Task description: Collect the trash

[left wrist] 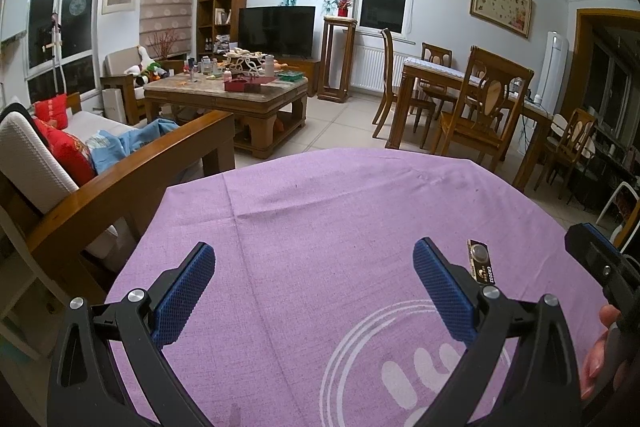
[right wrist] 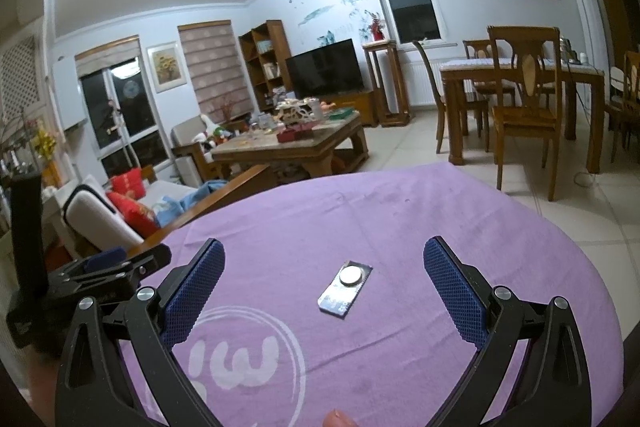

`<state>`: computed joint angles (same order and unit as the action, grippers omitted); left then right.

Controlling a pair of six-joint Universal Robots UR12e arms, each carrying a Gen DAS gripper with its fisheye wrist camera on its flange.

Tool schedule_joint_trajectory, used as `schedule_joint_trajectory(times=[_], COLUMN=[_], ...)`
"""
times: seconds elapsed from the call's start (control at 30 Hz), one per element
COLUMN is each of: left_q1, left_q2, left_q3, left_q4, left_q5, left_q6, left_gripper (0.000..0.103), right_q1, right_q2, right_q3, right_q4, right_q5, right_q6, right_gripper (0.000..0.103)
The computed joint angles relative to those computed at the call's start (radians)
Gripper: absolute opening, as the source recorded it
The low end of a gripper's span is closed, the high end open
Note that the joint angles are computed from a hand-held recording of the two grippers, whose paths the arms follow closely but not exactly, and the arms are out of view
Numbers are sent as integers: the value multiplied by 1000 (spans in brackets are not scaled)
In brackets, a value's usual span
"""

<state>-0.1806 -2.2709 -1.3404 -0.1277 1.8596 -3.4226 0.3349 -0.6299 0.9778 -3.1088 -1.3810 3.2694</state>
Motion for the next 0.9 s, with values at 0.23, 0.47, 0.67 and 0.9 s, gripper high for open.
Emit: schedule_joint_trajectory(times=[0.23, 0.47, 0.67, 0.9], left_q1=[-2, -3, -3, -3], left_q2=[0, 1, 0, -1], left_q3=[1, 1, 1, 3], left_q4=[-3, -2, 0, 1], left_q5=[3, 3, 5, 5], left_q6=[-2, -4, -3, -3], left_gripper=[98, 98, 98, 98], right_q1=[1, 5, 4, 2], right_q2=[-1, 1, 1, 0], right_q3=[4, 2, 2, 1], right_q4=[3, 9, 9, 12], right_q5=[-4, -9, -9, -6], right_q6=[10, 22, 23, 22], right_gripper=[98, 98, 98, 98])
